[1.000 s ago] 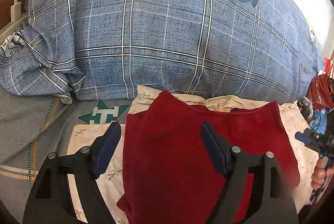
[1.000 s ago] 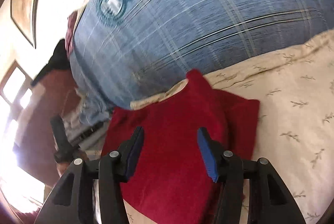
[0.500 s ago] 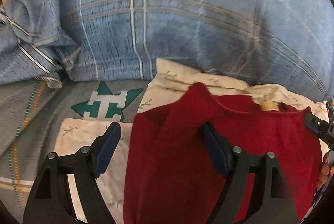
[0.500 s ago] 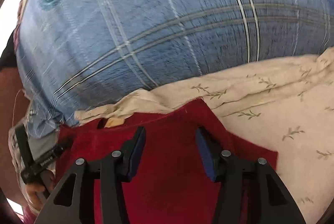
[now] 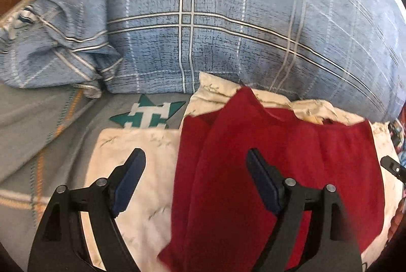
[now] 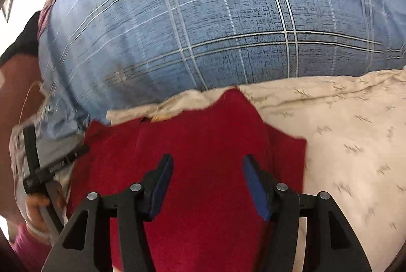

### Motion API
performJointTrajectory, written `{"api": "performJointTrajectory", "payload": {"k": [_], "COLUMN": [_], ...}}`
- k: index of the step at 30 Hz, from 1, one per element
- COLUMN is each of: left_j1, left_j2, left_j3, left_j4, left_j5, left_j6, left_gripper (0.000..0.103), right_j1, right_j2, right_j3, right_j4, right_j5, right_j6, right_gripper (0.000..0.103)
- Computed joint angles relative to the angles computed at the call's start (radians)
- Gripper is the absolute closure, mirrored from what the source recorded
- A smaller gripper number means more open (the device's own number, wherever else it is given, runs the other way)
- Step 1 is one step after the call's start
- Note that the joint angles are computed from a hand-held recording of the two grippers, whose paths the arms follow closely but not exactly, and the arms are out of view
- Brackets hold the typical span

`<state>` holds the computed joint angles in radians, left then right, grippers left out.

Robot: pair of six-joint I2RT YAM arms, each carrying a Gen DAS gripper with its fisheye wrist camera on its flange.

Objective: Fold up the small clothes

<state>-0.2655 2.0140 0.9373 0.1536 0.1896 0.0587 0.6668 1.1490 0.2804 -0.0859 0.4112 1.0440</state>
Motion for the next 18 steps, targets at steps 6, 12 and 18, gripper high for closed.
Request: {"api": "performJointTrajectory", "payload": {"k": [6, 12, 18], "left_j1": [0.031, 0.046, 0.103], "left_j2": [-0.154, -0.299, -0.29], "left_j3": [-0.203, -0.361, -0.394], "left_j4": [0.071, 0.114, 0.141], "left_j5": [0.014, -0.023, 0.005], "left_j6": [0.035, 0.093, 0.09], "left_gripper": [0.02, 0.02, 0.02], "right_j1": [0.062, 0.175, 0.202], "right_j2": [0.13, 0.137, 0.417], "right_j3": [-0.011, 0.151, 0.387], "right_j4": [0.004, -0.134, -0.022], "right_j5": [0.009, 0.081, 0.062], "right_j6": [0.087, 0.105, -0.029], "right_gripper": [0.046, 0.044, 0.05]}}
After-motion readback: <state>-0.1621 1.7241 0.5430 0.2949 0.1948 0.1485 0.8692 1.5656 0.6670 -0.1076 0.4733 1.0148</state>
